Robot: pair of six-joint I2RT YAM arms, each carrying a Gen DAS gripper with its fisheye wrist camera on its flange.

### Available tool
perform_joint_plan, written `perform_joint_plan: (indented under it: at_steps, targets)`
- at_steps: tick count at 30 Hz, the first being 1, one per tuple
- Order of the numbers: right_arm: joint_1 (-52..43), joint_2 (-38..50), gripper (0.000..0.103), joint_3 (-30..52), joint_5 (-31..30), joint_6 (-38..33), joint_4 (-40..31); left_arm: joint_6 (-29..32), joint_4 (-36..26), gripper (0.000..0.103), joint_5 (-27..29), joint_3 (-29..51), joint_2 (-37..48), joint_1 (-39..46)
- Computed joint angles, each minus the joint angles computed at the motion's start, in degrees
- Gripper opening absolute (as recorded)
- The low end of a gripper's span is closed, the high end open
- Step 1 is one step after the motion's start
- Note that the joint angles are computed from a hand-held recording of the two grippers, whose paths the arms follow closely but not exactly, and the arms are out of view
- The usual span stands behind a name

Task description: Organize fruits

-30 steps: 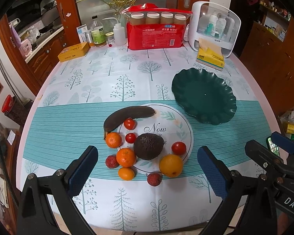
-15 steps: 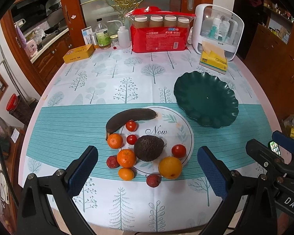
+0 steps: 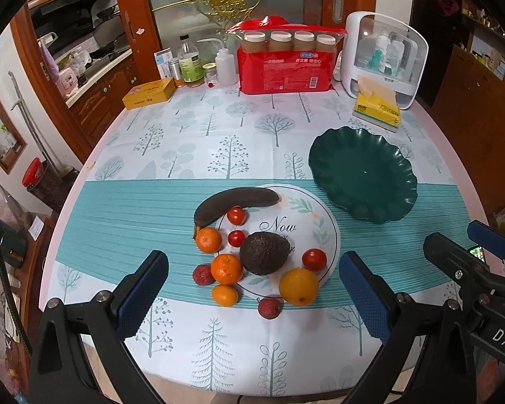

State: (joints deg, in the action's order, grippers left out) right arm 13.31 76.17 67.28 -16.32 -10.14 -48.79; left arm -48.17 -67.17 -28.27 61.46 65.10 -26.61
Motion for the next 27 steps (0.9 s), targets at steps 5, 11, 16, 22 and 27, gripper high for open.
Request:
perform_joint_plan:
  at_steps: [5,11,16,22,27]
  targets:
    - [0.2,1.0,0.082,-0.1,-0.6,-0.5,0.1,-0.5,0.0,0.101,0.5,-0.8,0.2,0.3]
    - [0.4,2.8,0.082,-0.2,-1.1,0.0,0.1,1.1,1.0,0.101,1.9,-2.6,0.2,2.1]
    - [1.9,6.0,0.082,-0.1,-0.7,1.6,0.6,5.5,4.1,0.101,5.3,-5.7,-0.3,6.8]
    - [5.1,11.2,0.082,0.5,0.6,3.5,1.6,12.9,10.4,0.101,12.2,-12.2,-2.4,17.1]
    - [7.0,17.0,0.082,1.2,0.9,4.5,2.9,20.4,16.2,0.101,20.3,-19.7,-5.3,29.2]
